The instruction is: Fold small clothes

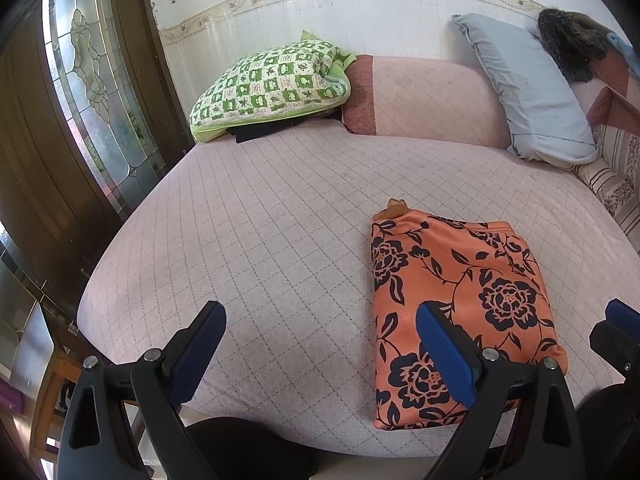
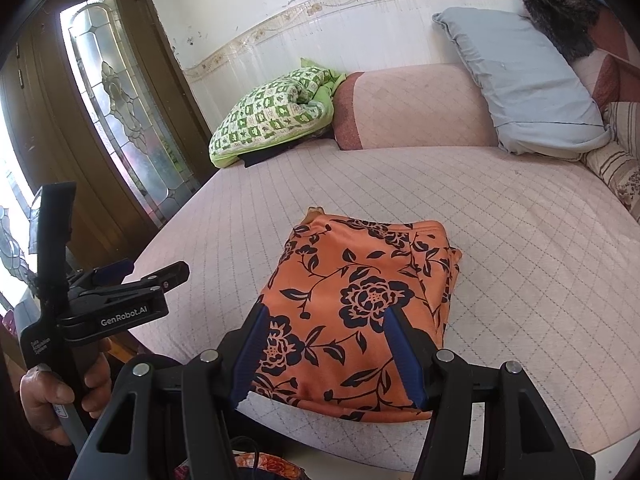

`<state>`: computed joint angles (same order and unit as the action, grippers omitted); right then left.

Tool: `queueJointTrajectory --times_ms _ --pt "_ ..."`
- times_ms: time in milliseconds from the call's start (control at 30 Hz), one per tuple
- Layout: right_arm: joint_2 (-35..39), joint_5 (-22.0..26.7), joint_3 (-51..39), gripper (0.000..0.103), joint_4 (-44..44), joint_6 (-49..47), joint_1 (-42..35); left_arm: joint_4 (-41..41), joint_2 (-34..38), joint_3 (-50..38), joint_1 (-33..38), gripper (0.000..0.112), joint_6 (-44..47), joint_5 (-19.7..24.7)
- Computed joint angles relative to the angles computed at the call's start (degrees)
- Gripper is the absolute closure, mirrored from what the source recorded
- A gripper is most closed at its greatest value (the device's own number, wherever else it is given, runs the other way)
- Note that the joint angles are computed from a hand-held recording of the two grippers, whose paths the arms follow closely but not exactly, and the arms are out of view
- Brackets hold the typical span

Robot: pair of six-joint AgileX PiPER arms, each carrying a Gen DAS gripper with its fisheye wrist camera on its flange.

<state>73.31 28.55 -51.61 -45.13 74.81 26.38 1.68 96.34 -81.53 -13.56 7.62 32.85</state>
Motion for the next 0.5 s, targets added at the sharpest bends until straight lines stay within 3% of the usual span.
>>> queueJointTrajectory --times_ms 200,500 --pt "-0.9 1.4 0.0 0.040 -1.9 1.9 1.6 2.2 -2.7 1.6 0.0 0.016 -2.2 -1.5" --pt "-3.3 7.2 -1.1 0.040 -6.9 6.1 7.0 -3.4 -7.2 2.6 2.3 0.016 3.1 -1.0"
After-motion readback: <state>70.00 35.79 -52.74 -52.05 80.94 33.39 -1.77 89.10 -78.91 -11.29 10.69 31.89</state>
